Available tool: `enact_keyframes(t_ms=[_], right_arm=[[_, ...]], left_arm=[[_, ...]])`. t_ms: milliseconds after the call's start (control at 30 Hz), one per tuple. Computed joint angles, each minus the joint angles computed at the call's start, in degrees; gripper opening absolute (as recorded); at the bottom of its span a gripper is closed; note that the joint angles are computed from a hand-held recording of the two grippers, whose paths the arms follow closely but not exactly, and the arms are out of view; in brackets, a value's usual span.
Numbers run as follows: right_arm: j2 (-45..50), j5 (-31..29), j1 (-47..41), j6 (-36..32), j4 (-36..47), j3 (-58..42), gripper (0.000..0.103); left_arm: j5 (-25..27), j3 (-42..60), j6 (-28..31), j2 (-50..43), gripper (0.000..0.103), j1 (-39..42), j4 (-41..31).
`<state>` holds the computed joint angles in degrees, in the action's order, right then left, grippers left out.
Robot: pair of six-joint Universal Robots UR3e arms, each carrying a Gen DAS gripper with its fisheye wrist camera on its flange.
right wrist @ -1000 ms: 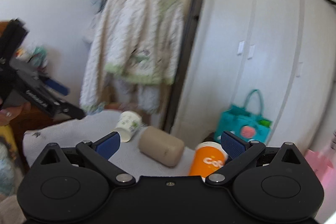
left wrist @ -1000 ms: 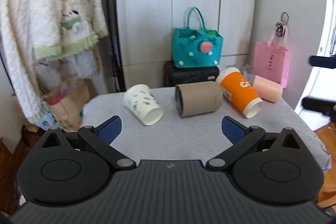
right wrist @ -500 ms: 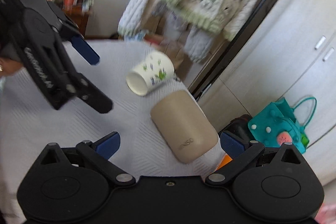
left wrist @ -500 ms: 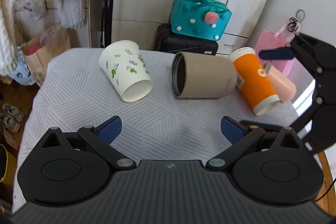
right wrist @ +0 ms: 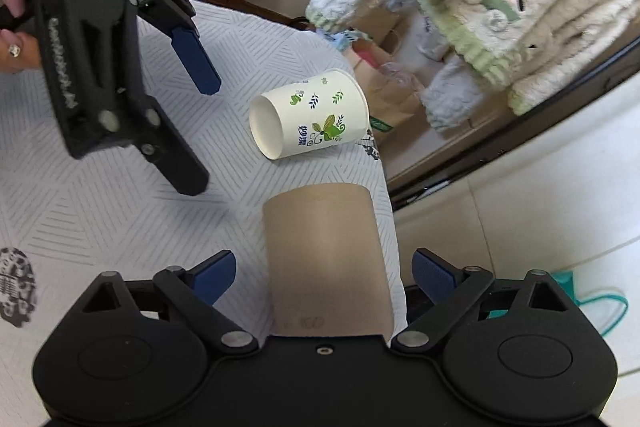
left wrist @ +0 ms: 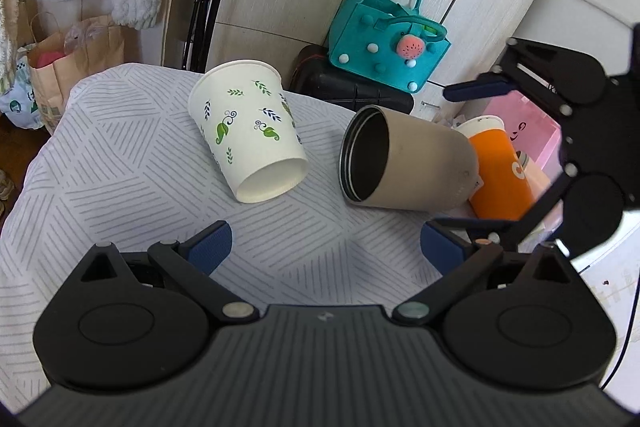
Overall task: Flip cup upright
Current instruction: 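Move the right gripper to the lying beige tumbler and grasp its body, then lift the beige tumbler with the right gripper and rotate it upright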
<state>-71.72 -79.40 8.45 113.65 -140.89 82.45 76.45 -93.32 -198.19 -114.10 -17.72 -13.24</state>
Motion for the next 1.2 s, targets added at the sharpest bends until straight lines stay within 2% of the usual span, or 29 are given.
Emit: enact_keyframes(t_ms=[200,267,333,433,533,600,733,833,933,1200], right_arm=[[6.4,2.3,-2.0,-2.1,11.0,-10.9,0.094],[8.6,1.7,-1.9,-1.2,10.9,-12.4,0.083],[9.5,2.7,-2.3,1.6,11.5,-13.0,0.083],[9.1,5.5,-3.3,10.9,11.6,-12.5,0.083],[6.5,6.0,-3.4,16.9,8.5,-7.7,0.083],[3.7,4.3,-2.3,18.6,4.0,-2.3,0.083],[1.7,-2.0,0.5,27.6,-0.2,1.9,0.083],[0.3,-3.5,0.7,32.1,0.0,3.3,0.083],[-2.6,-2.6,-0.3,34.9,2.0,5.0,0.083],[-11.0,-2.3,0.3,40.5,7.0,9.6,0.083]], left_arm=[[-0.2,0.9,0.3,-1.8,0.102,0.7,0.8],[-1.3,1.0,0.6,-1.7,0.102,1.1,0.7],[-1.7,0.9,1.1,-1.6,0.102,1.2,0.8],[-1.1,0.4,1.6,-1.2,0.102,0.8,1.0],[-1.2,-0.4,1.5,-0.6,0.102,0.8,0.4],[-1.5,-1.2,1.4,0.1,0.102,0.7,0.2],[-1.6,-4.4,-0.1,2.0,0.102,0.3,2.2],[-2.9,-7.9,0.0,4.4,0.102,0.4,3.6],[-3.2,-11.4,-0.5,6.6,0.102,0.2,5.8],[-5.7,-17.7,-0.6,12.1,0.102,0.1,8.1]])
